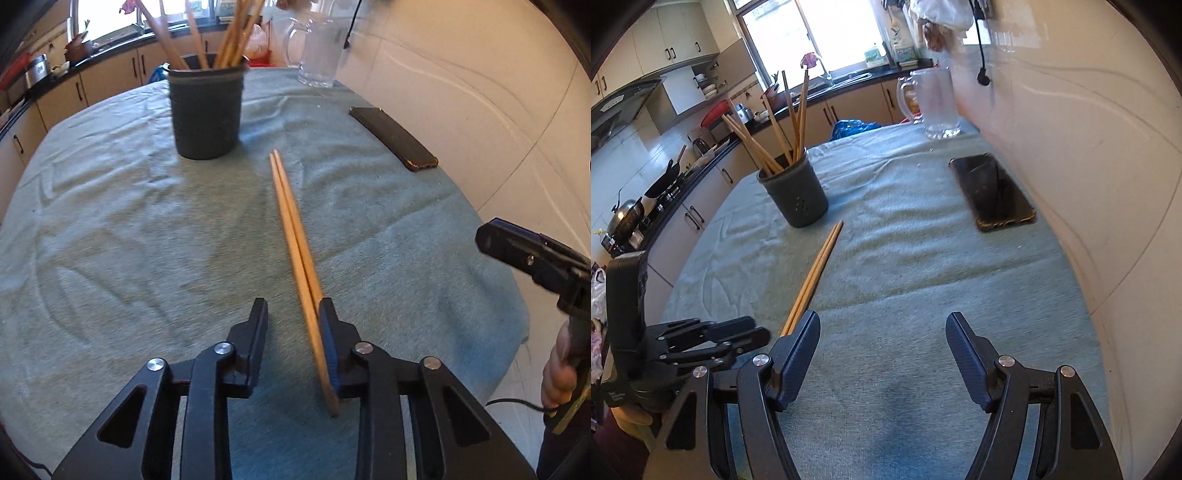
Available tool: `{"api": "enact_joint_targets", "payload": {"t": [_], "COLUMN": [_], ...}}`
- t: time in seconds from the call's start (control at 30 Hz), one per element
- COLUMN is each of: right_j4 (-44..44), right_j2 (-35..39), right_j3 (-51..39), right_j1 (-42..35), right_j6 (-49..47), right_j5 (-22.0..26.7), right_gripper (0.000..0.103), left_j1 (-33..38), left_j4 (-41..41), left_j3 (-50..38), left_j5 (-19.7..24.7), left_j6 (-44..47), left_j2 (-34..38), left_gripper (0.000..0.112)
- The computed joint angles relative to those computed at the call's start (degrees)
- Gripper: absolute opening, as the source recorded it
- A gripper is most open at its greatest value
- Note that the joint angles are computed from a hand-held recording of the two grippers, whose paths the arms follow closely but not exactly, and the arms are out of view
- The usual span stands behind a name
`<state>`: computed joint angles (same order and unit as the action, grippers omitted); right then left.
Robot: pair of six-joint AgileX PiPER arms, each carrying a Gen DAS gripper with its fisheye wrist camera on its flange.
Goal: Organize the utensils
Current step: 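Move both open tools back over the last chopsticks on the towel, then close the left tool on a chopstick while the right tool grasps another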
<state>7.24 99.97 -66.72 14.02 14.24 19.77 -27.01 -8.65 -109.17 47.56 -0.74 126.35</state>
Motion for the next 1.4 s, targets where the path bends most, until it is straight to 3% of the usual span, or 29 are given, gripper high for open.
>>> {"api": "enact_joint_targets", "payload": {"t": [0.23,0.53,0.87,1.17,1.27,1.4], "right_j4": [6.3,9.4,9.8,-4.4,-9.4,-15.1], "right_j2": [4.0,6.5,10.6,17.7,19.7,20.3], "right_j3": [-1.6,-3.0,-7.9,-19.4,-22.5,-24.0], "right_j1": [-0.2,0.0,3.5,12.1,14.0,15.4], "right_j6": [-5.4,-7.8,-10.5,-1.0,3.0,7.4], "right_j5": [-0.2,0.3,3.0,10.0,13.1,15.7], "right_gripper": [0.075,0.075,0.075,0.075,0.062,0.025], "left_j1": [-0.2,0.4,5.5,6.0,6.2,6.4], "left_j4": [-0.4,1.2,2.7,4.9,4.3,3.4], "left_j3": [-8.8,-17.6,0.9,6.3,6.5,7.6], "left_j5": [5.4,9.5,2.8,1.2,0.9,0.3], "left_j6": [-0.9,-6.8,-11.8,-14.2,-14.3,-13.9], "left_j2": [5.9,10.7,-0.4,-3.8,-3.9,-4.7], "left_gripper": [0.010,0.007,0.007,0.007,0.007,0.007]}}
